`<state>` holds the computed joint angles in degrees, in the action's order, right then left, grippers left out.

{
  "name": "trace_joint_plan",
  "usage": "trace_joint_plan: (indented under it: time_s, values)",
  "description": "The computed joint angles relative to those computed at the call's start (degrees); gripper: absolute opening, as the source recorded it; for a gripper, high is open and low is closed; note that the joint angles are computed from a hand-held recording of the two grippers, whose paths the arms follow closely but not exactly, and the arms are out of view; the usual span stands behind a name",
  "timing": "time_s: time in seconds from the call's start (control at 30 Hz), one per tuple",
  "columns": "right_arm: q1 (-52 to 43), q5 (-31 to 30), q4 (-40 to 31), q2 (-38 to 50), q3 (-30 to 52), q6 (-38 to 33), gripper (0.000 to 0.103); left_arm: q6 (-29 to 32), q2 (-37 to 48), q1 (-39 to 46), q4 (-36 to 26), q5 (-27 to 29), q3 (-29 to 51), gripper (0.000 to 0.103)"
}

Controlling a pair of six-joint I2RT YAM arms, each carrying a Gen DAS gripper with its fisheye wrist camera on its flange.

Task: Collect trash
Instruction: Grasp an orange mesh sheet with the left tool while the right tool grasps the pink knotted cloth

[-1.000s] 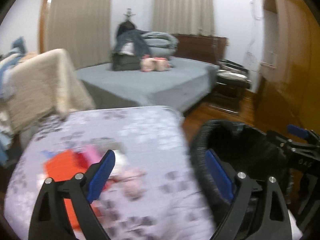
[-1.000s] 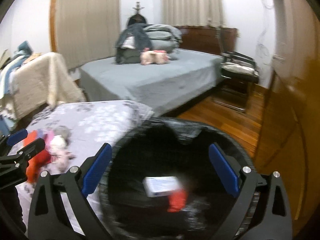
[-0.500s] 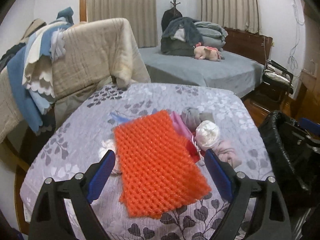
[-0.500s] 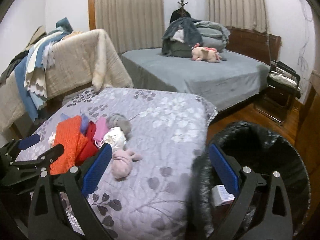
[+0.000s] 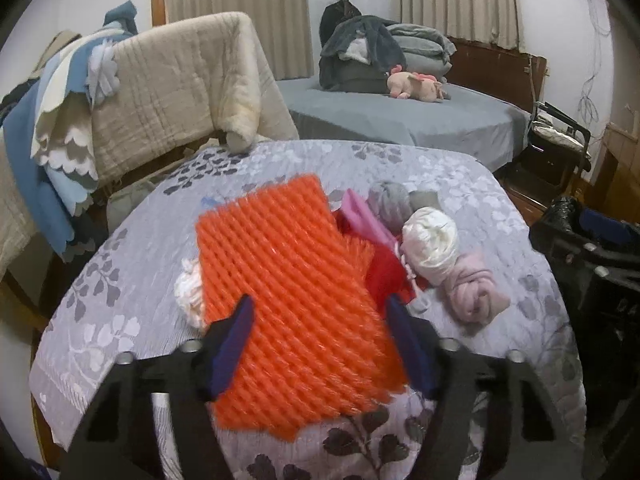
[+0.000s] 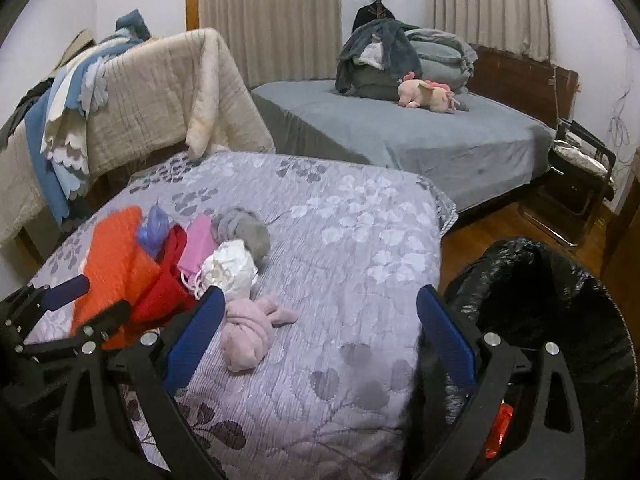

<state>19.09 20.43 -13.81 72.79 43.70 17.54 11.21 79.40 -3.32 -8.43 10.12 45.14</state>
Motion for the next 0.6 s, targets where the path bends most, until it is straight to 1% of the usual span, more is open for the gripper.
trace_joint_plan:
  time_s: [0.07,0.13,0.17,0.2,0.23,0.33,0.4,0.5,0.53,0.57,0.6]
  values:
    - [0.31,-0.88,0.69,2.1,0.23,0.11,0.083,-0.18,0.41,1.68,-0.73,2.5,0.48,0.05]
    - [0.81,-1.86,1.24,4.63,0.85,0.38,0.082,-0.3,0.55,2.77,-1.29,4.27,0.95,0.045]
    - [1.09,-2.04,1.59,5.59,0.99,0.44,0.081,-0.24,0.46,3.18,-1.4,5.04,1.05,0.04]
    - [1.41,-2.34,1.82,6.74,1.31,0.45,0.08,-0.15,0.42,3.54,-1.51,5.8,1.11,0.038]
    - [1.65,-2.8,1.98,7.8,1.64,0.35,0.077,-0.19,0.38,3.92,-1.88,6.7,1.26,0.035]
    - [2.02,-4.18,2.04,10.64,2.71,0.43,0.072,-0.01,-0.04,4.44,-2.53,8.12,1.4,0.031]
    - [2.25,-4.96,1.86,12.46,3.48,0.62,0.066,-0.14,-0.08,4.7,-3.02,8.95,1.69,0.029]
    - [1.89,-7.72,2.29,13.51,3.73,0.2,0.056,-0.28,-0.34,4.95,-3.44,9.86,1.82,0.025]
    - [2.05,-8.22,2.32,13.76,3.95,-0.03,0.048,-0.09,-0.15,5.05,-3.43,9.81,1.84,0.024]
    - [2.16,-8.99,2.41,13.9,4.12,-0.43,0.037,-0.03,0.07,5.09,-3.52,9.73,1.95,0.022]
    - [2.26,-10.44,2.38,13.85,4.3,-0.92,0.034,-0.02,0.24,5.22,-3.69,9.89,2.08,0.02]
